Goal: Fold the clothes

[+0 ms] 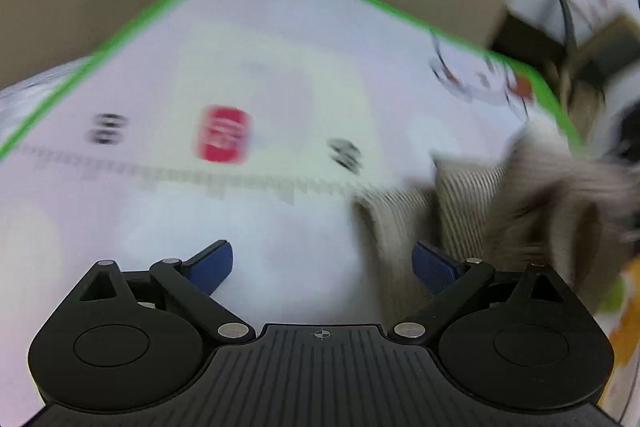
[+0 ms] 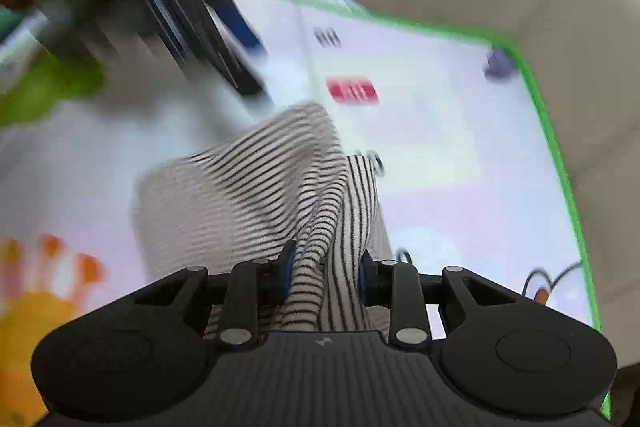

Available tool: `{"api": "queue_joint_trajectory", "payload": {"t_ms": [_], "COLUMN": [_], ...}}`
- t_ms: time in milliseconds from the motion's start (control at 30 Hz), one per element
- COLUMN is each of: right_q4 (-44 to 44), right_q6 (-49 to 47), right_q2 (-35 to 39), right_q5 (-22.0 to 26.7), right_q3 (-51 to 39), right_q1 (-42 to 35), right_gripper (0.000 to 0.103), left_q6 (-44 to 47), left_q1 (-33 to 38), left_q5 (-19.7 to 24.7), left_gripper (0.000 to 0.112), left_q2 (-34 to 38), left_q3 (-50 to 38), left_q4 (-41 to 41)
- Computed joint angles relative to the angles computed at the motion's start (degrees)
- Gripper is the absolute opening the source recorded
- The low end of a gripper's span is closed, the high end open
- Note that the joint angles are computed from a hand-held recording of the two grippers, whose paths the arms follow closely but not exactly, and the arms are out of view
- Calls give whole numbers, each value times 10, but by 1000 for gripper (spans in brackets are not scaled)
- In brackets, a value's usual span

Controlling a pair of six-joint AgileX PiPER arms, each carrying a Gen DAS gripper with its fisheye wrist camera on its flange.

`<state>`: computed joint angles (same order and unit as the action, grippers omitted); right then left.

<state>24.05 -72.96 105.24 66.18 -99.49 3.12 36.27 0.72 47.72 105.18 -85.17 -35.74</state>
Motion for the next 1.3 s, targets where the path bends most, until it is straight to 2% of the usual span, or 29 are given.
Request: {"api": "queue_joint_trajectory", "payload": {"t_ms": [67, 133, 267, 367, 433, 500, 567, 667, 700, 867, 933, 1033, 1067, 1167, 1233, 1300], "right_q4": [31, 59, 89, 144, 189, 232, 261, 273, 266, 123, 140, 127, 126, 116, 105, 101], "right_q6": [5, 20, 40, 59, 63, 51, 42, 53, 62, 242, 236, 238, 225, 196, 206, 213], "right_q2": [11, 18, 5, -47, -93, -132, -156, -170, -170, -79, -67, -72, -77, -100, -101, -100], "right_q5": [-30, -35, -17, -44, -63, -57, -41, -21, -25, -119, -146, -141, -149, -186, -187, -175], "right_q3": [12, 0, -33, -4, 37, 75, 106, 145, 157, 175, 191, 185, 193, 227, 223, 212], "right_q1": [-12, -25, -46, -72, -99, -129, -152, -169, -167, -97, -96, -91, -89, -72, -66, -67], "right_gripper": [41, 46, 46, 49, 49, 49, 49, 49, 49, 50, 51, 51, 51, 52, 52, 52], "left_q6": [38, 84, 175, 209, 200, 157, 106, 63, 55, 36, 22, -10, -6, 70, 115, 113], "left_q1": [29, 42, 25, -32, -77, -116, -134, -128, -126, -131, -136, -141, -138, -118, -107, -119], "left_q5": [6, 30, 67, 48, 14, -37, -67, -79, -83, -106, -113, -114, -111, -98, -86, -76], "left_gripper": [99, 99, 99, 99, 95, 84, 84, 86, 87, 89, 89, 83, 82, 82, 82, 83], "left_q2": [-26, -44, -72, -80, -75, -71, -63, -54, -54, -59, -62, -46, -45, -60, -65, -49], "left_q3": [16, 23, 48, 68, 74, 78, 77, 76, 78, 94, 97, 66, 57, 51, 43, 23], "left_q4": [-48, -94, -160, -162, -135, -67, -12, 14, 19, 40, 54, 81, 72, -25, -85, -87]}}
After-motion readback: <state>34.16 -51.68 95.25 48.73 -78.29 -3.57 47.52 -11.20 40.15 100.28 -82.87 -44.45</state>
